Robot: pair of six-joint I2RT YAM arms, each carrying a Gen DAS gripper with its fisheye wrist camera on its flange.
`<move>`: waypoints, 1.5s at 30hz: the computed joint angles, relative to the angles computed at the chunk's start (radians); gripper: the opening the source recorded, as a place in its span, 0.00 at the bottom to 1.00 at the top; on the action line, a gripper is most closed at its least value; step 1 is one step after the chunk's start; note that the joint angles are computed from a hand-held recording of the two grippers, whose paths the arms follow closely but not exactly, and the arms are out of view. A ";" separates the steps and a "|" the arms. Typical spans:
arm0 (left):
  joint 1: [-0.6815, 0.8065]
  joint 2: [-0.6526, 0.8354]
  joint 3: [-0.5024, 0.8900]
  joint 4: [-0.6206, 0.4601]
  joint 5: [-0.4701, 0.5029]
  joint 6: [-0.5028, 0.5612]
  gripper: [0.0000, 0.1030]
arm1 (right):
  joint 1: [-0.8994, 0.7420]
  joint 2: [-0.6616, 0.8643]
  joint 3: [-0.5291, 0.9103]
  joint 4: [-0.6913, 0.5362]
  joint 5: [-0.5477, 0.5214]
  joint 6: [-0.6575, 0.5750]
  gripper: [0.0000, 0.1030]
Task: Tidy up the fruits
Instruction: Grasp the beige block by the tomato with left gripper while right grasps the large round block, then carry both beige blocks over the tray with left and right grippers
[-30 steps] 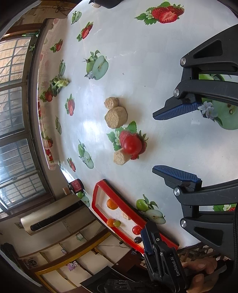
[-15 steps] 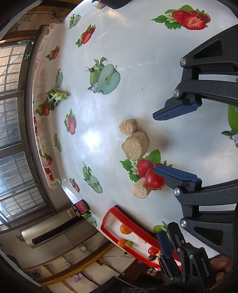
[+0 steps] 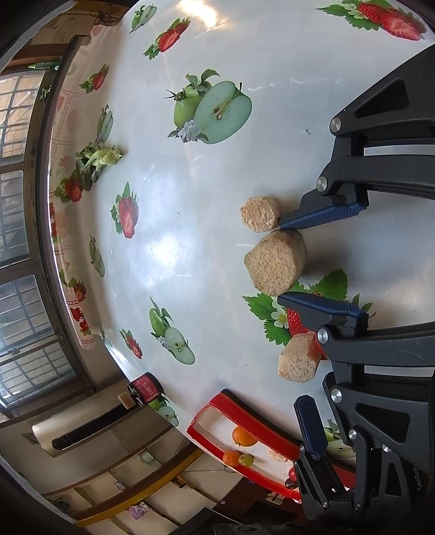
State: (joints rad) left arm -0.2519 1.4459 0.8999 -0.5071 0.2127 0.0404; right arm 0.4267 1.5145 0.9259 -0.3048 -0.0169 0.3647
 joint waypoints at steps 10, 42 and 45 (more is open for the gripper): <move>-0.064 0.084 0.049 0.058 -0.004 -0.007 0.33 | -0.041 -0.174 -0.130 -0.010 -0.016 0.024 0.38; 0.232 -0.285 -0.134 -0.075 0.071 0.083 0.29 | 0.179 -0.270 -0.087 -0.082 0.089 0.123 0.38; 0.277 -0.306 -0.137 -0.095 0.093 0.104 0.29 | 0.208 -0.251 -0.068 -0.084 0.101 0.128 0.38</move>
